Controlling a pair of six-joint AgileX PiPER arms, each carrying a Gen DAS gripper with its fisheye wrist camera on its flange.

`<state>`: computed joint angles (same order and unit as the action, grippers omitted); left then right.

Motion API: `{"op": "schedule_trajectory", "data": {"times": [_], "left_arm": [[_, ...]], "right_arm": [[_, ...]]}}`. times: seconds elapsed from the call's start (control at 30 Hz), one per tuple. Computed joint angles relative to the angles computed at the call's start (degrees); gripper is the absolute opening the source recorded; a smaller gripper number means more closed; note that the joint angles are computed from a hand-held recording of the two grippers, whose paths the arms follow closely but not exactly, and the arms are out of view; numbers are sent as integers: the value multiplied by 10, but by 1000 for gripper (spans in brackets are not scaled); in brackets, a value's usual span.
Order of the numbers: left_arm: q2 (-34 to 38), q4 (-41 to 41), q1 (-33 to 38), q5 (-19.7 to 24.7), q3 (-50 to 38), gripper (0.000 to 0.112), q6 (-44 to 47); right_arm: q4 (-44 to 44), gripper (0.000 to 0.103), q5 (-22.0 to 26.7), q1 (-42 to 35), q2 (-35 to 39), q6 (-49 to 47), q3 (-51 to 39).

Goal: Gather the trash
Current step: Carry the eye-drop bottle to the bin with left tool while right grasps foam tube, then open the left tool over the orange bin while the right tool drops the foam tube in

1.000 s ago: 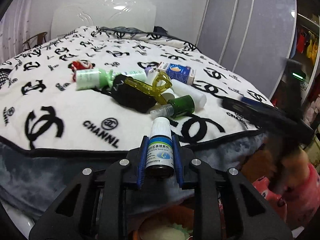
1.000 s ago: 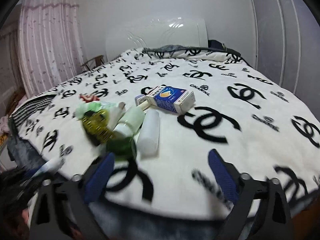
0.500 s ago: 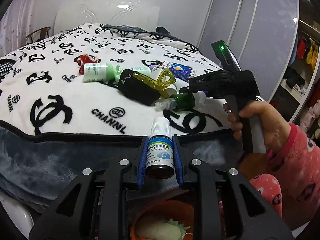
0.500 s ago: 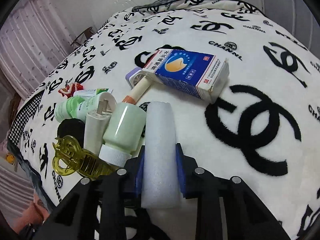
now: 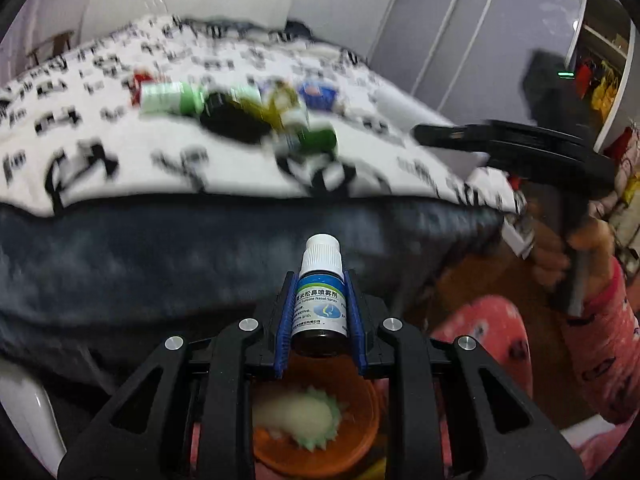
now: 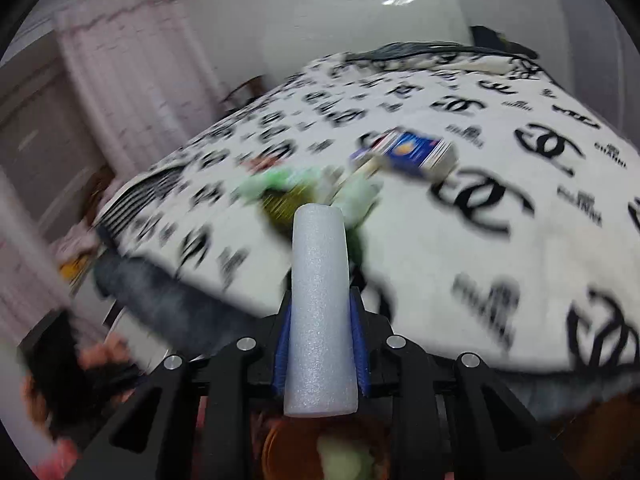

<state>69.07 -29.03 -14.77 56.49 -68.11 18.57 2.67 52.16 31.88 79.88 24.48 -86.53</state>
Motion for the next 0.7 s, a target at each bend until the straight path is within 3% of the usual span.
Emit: {"op": "schedule_trajectory", "data": {"times": [0.2,0.33,0.4,0.43,0.5,0.53,0.57,0.6,0.7], "left_arm": [[18,71,-77,-21,112,23,-80],[100,98,-118,-51,150,23,-126],[144,148,-149,-70,155,23,-183],[164,168,-159,-82,159,24,-208],[191,182,-163,-82,159,27,-232],[197,183,-160,-80,159,35,-240],[197,179,-157,-81,160,42,-239],[191,172,-150,-84,162,59,-236],[175,161,-138,-92,172,64,-230]], "right_arm": [[13,27,-53,101,-96,65,203],[92,27,-109,103,-55,40,312],[144,28,-137,91,-11,6,348],[170,30,-150,88,7,-17,361],[154,50,-164,94,41,5,370],[141,67,-171,96,47,23,374],[139,67,-182,94,48,29,382],[152,67,-186,88,46,20,388],[187,67,-195,68,41,-5,402]]}}
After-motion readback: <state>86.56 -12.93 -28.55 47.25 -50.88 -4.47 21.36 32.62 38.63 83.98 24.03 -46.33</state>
